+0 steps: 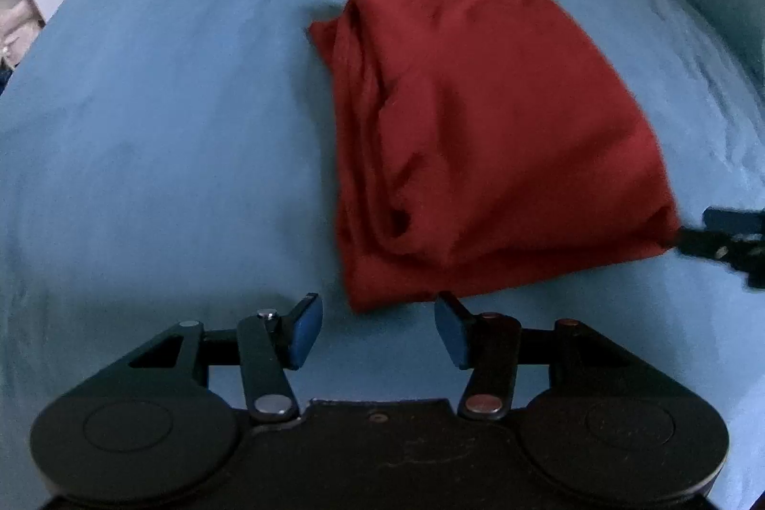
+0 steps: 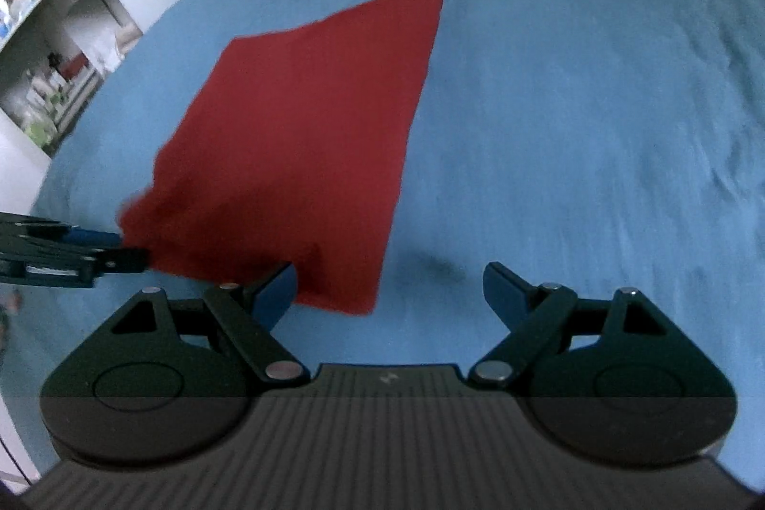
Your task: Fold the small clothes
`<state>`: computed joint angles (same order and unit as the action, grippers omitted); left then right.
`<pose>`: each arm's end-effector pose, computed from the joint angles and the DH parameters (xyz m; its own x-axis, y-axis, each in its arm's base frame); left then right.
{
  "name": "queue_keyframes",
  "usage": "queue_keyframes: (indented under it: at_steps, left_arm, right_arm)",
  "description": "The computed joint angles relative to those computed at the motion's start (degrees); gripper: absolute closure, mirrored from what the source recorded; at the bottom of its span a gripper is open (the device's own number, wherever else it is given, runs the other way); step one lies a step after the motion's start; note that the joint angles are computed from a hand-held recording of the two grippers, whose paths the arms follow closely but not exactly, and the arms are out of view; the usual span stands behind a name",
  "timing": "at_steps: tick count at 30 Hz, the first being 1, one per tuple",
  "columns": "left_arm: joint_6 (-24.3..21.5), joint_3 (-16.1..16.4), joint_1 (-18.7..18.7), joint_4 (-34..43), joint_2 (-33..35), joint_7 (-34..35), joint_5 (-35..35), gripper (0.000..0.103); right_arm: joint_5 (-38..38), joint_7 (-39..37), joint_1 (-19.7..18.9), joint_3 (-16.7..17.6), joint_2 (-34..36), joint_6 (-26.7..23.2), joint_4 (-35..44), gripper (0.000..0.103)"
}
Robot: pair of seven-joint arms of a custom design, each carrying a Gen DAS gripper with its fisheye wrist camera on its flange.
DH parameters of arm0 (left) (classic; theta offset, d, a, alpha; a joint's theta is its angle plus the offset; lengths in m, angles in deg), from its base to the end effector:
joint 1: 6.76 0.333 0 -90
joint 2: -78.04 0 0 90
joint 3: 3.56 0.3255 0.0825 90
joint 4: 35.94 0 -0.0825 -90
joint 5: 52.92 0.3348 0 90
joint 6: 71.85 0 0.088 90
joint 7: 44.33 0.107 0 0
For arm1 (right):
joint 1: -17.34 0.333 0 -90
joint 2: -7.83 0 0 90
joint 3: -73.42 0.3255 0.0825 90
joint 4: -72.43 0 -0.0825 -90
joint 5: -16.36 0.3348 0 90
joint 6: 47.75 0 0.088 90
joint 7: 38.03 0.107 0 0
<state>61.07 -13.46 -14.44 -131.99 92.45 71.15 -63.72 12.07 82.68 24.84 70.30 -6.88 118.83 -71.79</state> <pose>0.5983 -0.1810 0.5253 -0.6008 -0.7985 0.0381 -0.7325 0.5309 -0.4261 0.4411 0.0370 0.4869 -0.2950 -0.9167 -0.2694 -0.7423 0.3974 -0.5394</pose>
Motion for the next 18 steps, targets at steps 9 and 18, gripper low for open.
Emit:
queue_keyframes:
  at_steps: [9, 18]
  left_arm:
    - [7.6, -0.5, -2.6, -0.1, 1.0, -7.8, -0.9, 0.045]
    - [9.7, 0.4, -3.3, 0.1, 3.5, -9.5, 4.5, 0.042]
  right_arm:
    - [-22.9, 17.6, -9.4, 9.6, 2.4, -1.3, 1.6, 0.003]
    - [-49.8, 39.9, -10.8, 13.7, 2.8, -13.4, 5.2, 0.007]
